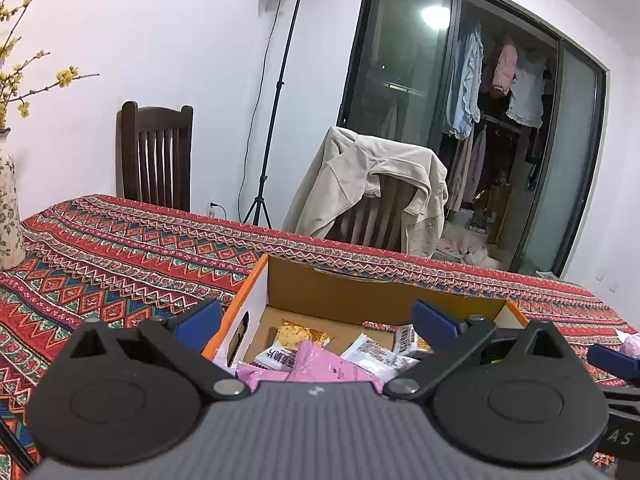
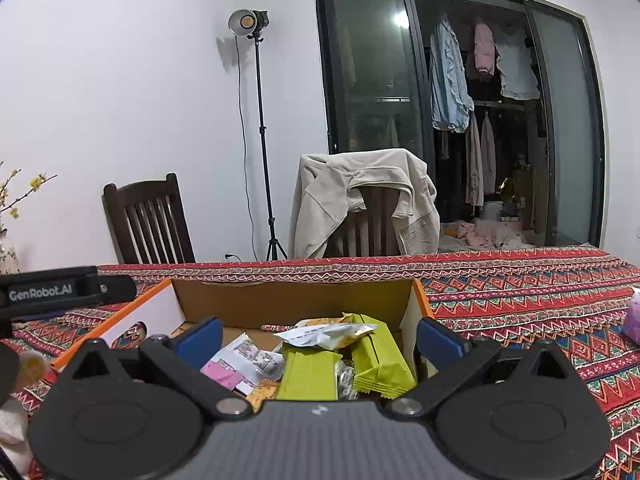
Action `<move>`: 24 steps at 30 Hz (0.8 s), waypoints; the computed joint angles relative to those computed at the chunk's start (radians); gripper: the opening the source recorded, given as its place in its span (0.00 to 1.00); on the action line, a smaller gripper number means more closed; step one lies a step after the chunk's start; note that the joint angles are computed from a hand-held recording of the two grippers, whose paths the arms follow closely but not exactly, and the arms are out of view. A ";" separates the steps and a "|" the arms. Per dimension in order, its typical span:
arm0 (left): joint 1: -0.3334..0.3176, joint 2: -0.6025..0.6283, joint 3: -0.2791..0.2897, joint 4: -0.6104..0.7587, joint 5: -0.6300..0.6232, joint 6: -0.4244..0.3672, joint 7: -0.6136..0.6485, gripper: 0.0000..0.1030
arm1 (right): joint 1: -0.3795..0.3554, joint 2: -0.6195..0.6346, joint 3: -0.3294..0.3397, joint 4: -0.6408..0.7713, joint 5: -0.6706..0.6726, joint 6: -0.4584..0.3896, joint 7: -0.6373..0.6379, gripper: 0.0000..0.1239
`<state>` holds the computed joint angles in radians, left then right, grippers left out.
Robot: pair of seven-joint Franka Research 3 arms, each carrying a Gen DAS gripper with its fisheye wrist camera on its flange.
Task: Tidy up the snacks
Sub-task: 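Withdraw both tools from the box back over the snack pile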
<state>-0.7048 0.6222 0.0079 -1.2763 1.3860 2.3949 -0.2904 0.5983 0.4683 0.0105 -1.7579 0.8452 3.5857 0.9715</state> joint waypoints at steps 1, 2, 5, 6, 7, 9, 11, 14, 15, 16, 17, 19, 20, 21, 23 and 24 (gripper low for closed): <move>-0.002 -0.004 -0.003 0.000 -0.005 -0.007 0.009 1.00 | -0.003 -0.005 0.005 -0.006 -0.007 0.005 0.004 0.83; -0.005 -0.013 -0.004 -0.007 -0.005 -0.010 0.010 1.00 | 0.002 -0.010 0.003 -0.010 -0.001 0.008 -0.001 0.83; -0.005 -0.051 -0.012 -0.045 0.008 0.001 -0.009 1.00 | 0.015 -0.036 -0.002 -0.026 0.027 0.001 -0.027 0.83; -0.003 -0.062 -0.018 -0.056 0.008 0.001 -0.010 1.00 | 0.011 -0.046 0.003 -0.036 0.025 0.001 -0.026 0.83; -0.001 -0.077 -0.023 -0.075 0.014 0.006 -0.018 1.00 | 0.002 -0.061 0.016 -0.056 0.014 0.009 -0.016 0.83; 0.000 -0.106 -0.035 -0.111 0.029 0.001 -0.029 1.00 | -0.009 -0.089 0.034 -0.095 -0.001 0.020 -0.002 0.83; 0.001 -0.137 -0.050 -0.155 0.045 -0.012 -0.042 1.00 | -0.013 -0.115 0.046 -0.133 -0.009 0.027 0.003 0.83; 0.013 -0.185 -0.079 -0.227 0.063 -0.025 -0.059 1.00 | -0.008 -0.156 0.059 -0.193 -0.003 0.043 -0.007 0.83; 0.019 -0.203 -0.090 -0.256 0.071 -0.026 -0.069 1.00 | -0.004 -0.168 0.064 -0.212 0.003 0.048 -0.012 0.83; 0.024 -0.220 -0.101 -0.283 0.079 -0.029 -0.078 1.00 | -0.002 -0.180 0.069 -0.230 0.010 0.053 -0.015 0.83; 0.031 -0.237 -0.112 -0.310 0.087 -0.029 -0.086 1.00 | -0.001 -0.192 0.076 -0.250 0.014 0.058 -0.016 0.83; 0.046 -0.271 -0.134 -0.364 0.100 -0.032 -0.101 1.00 | 0.003 -0.215 0.090 -0.289 0.025 0.069 -0.021 0.83; 0.054 -0.287 -0.145 -0.391 0.106 -0.035 -0.110 1.00 | 0.008 -0.225 0.095 -0.305 0.037 0.074 -0.030 0.83; 0.061 -0.304 -0.156 -0.419 0.113 -0.036 -0.119 1.00 | 0.013 -0.232 0.099 -0.316 0.052 0.077 -0.041 0.83; 0.075 -0.330 -0.177 -0.467 0.123 -0.043 -0.130 1.00 | 0.023 -0.245 0.109 -0.337 0.085 0.084 -0.066 0.83; 0.081 -0.340 -0.188 -0.488 0.125 -0.051 -0.133 1.00 | 0.026 -0.251 0.116 -0.350 0.093 0.090 -0.070 0.83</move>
<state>-0.6243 0.2820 -0.1804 -1.7640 1.5108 2.3443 -0.4234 0.6241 0.2170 0.1265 -2.1079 0.9386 3.6756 0.9020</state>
